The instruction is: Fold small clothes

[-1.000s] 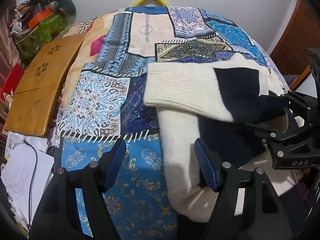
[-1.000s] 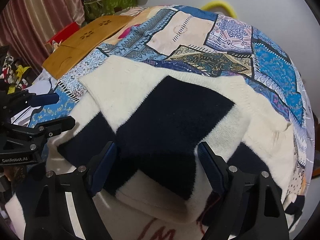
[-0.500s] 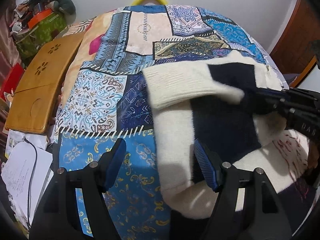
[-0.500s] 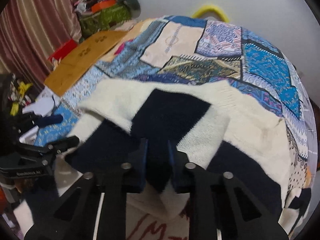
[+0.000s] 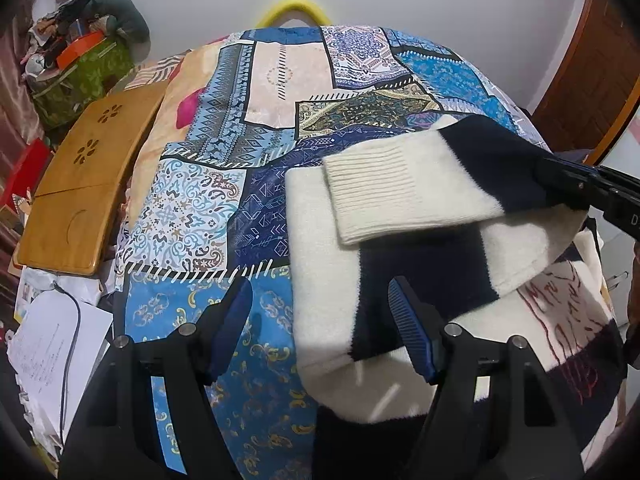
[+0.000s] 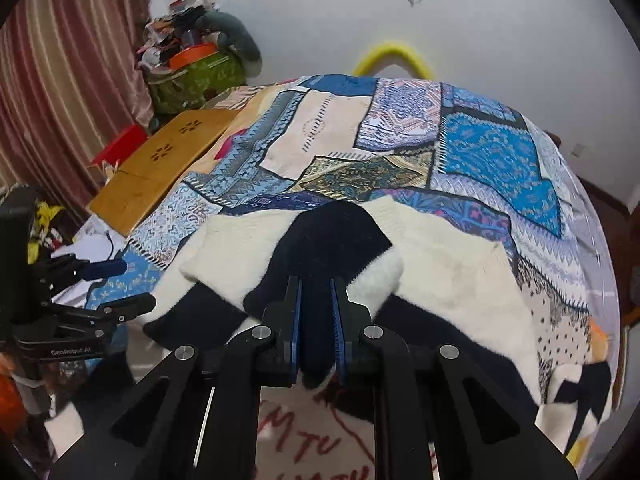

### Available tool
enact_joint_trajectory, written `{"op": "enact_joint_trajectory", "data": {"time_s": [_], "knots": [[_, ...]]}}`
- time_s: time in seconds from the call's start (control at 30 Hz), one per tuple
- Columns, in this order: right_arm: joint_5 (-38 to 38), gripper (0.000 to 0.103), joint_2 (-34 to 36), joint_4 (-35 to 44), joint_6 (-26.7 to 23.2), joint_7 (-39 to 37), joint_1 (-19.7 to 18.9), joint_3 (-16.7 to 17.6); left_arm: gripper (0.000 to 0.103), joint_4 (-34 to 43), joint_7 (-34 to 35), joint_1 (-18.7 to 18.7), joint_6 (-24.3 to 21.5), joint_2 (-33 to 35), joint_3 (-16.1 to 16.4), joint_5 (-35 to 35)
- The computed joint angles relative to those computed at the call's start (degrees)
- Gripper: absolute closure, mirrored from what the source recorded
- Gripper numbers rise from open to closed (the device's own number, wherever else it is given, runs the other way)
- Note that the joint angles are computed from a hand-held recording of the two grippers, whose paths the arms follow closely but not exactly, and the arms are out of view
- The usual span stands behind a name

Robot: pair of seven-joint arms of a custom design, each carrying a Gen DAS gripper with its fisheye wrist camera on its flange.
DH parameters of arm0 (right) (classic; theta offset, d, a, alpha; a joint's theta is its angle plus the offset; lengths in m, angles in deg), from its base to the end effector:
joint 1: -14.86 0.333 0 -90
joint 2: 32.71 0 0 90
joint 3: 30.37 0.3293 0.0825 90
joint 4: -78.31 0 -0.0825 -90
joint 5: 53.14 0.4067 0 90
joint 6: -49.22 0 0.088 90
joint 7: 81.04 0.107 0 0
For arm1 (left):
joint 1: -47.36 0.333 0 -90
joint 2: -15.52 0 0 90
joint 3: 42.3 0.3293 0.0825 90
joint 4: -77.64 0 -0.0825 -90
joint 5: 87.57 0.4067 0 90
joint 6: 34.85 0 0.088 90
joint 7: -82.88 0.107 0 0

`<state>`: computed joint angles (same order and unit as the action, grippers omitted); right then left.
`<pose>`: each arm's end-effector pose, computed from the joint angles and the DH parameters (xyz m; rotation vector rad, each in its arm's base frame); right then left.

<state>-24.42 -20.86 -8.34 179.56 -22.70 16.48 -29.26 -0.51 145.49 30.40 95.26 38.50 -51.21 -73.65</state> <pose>0.6932 0.0435 0.6184 -2.0272 1.3742 -0.2957 0.6849 -0.3001 0.5586 -1.8986 2.0034 -0.6091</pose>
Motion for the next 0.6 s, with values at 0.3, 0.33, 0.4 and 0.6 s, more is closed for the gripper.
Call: {"op": "enact_joint_trajectory", "data": {"time_s": [0.3,0.33,0.4,0.6], "knots": [[-0.01,0.095,-2.6,-3.35,-0.92,3.58,-2.59,-2.43,0.033,1.8,0.26,-0.53,-2.26,1.28,0.03,0.29],[-0.24,0.095,-2.71,-3.57,-1.2,4.05,-2.84,-2.67,0.033,1.94,0.33,-0.56,-2.47,1.37,0.01,0.23],[-1.39,0.095,-2.83,-3.75,-2.32,4.69,-3.35,-3.17,0.033,2.11,0.22,-0.84,-2.73,1.45,0.1,0.57],[-0.3,0.094,-4.07,-3.8,-4.38,1.77,-3.83,-2.86,0.033,1.09,-0.38,-1.25,-2.35,0.42,0.21,1.57]]}}
